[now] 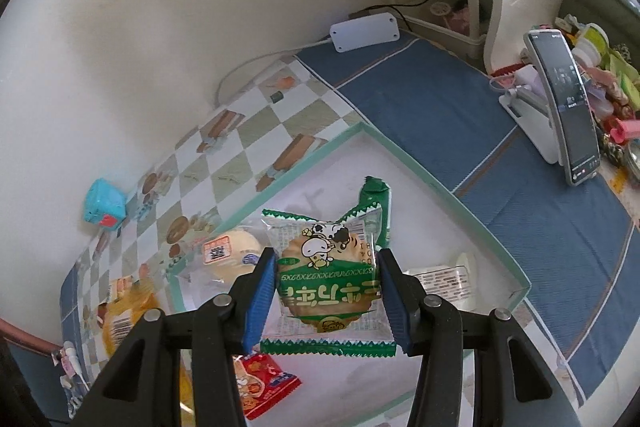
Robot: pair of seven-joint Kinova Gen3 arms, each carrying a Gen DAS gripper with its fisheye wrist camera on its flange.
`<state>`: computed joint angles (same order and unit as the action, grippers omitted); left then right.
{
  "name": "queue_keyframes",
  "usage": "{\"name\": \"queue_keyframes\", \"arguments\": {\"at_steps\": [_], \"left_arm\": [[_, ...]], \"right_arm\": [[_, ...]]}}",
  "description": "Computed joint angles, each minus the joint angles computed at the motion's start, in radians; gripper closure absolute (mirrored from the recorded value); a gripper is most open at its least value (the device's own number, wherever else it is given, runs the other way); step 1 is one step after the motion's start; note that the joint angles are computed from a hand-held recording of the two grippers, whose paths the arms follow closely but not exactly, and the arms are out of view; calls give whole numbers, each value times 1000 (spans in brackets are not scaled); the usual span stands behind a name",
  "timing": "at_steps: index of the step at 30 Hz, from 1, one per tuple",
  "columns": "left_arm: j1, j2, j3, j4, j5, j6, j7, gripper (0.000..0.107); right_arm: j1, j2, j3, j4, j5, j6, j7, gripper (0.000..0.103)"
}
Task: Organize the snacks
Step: 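Carry the orange bag and green cake into the tray and open both tools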
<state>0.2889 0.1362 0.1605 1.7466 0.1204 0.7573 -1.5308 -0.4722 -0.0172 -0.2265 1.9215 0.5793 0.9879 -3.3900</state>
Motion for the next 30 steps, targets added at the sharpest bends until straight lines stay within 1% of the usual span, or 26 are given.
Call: {"name": "queue_keyframes", "arguments": {"at_steps": [3, 9, 15, 19, 22, 24, 30], "left_arm": [[18, 12, 17, -2, 6, -10, -18, 64], [56, 29, 26, 2, -20, -21, -15, 64], [59, 44, 30, 8, -4, -22, -46, 64], [65, 59, 27, 5, -10, -13, -43, 64], [64, 65, 26, 1, -5, -8, -43, 61], [64, 61, 27, 5, -5, -15, -49, 54], [71, 58, 24, -2, -20, -3, -43, 50]], "right_arm": [[9, -4, 7, 14, -19, -14, 0, 50], [24, 2, 13, 26, -47, -38, 16, 50], [44, 22, 39, 31, -139, -70, 93, 50], [46, 25, 42, 31, -151, -68, 99, 50], [50, 26, 45, 29, -166, -68, 109, 49], [53, 28, 49, 28, -178, -69, 121, 49], [56, 37, 53, 18, -194, -63, 147, 49]]}}
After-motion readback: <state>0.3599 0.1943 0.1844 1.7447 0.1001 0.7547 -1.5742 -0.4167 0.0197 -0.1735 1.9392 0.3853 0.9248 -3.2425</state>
